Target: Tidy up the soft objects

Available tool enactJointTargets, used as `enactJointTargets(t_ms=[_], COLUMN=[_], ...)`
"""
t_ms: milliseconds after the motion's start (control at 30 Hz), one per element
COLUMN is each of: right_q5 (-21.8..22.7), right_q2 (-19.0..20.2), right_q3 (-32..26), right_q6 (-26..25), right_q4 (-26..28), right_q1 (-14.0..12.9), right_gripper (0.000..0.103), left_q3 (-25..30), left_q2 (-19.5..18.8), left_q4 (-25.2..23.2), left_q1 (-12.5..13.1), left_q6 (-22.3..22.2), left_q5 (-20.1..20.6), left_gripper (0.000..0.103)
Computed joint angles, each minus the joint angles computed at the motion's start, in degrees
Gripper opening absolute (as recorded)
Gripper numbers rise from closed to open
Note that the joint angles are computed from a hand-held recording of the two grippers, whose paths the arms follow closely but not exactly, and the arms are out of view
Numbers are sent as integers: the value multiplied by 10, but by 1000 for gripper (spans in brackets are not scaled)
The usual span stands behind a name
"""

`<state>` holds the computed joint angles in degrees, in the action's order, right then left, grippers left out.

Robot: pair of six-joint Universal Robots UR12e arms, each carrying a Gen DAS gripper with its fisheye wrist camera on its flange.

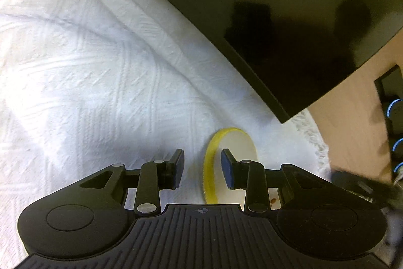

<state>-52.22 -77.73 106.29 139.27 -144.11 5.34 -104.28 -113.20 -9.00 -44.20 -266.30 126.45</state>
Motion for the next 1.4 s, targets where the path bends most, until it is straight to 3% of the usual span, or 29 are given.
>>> enactJointTargets(t_ms=[67, 133, 167, 267, 367, 633, 767, 833, 867, 933, 1033, 1100, 1167, 1267, 1333, 1400], right_q5=[-42, -87, -103, -123, -121, -96, -58, -31, -22, -5, 10, -3, -51, -93, -111, -100], right_q2=[25, 41, 45, 56, 56, 64, 40, 15, 1, -27, -57, -71, -78, -76, -72, -70], right_q3=[-29, -45, -46, -45, -48, -56, -33, -6, 9, 45, 89, 114, 137, 165, 180, 186], right_q6=[28, 51, 60, 69, 66, 56, 43, 23, 13, -8, -28, -44, -58, -73, -55, -34], right_q4=[24, 44, 39, 15, 19, 28, -5, -40, -59, -100, -131, -132, -130, -142, -164, -151], right_q1=[26, 45, 50, 57, 57, 51, 32, 11, 0, -28, -70, -93, -104, -114, -118, -129], right_gripper=[61, 37, 35, 34, 34, 33, 33, 35, 37, 57, 70, 72, 72, 72, 72, 72], left_q3=[2, 9, 15, 31, 35, 27, 23, 24, 27, 33, 39, 47, 58, 80, 84, 86], left_q2=[-4, -8, -10, -17, -23, -41, -37, -38, -39, -41, -39, -33, -28, -23, -22, -22], left_q4=[11, 4, -3, -26, -17, 87, 96, 98, 95, 95, 99, 64, 11, -102, -130, -133], left_q1=[1, 2, 3, 3, 6, 25, 36, 38, 36, 26, 9, -3, -12, -23, -24, -23], left_q6=[24, 58, 76, 131, 162, 182, 171, 166, 166, 164, 165, 170, 164, 138, 116, 110], left_q5=[-2, -10, -13, -16, -26, -79, -142, -162, -160, -134, -76, -31, 7, 59, 60, 47], left_gripper=[35, 35, 35, 35, 35, 35, 20, 18, 18, 18, 18, 18, 18, 18, 18, 18])
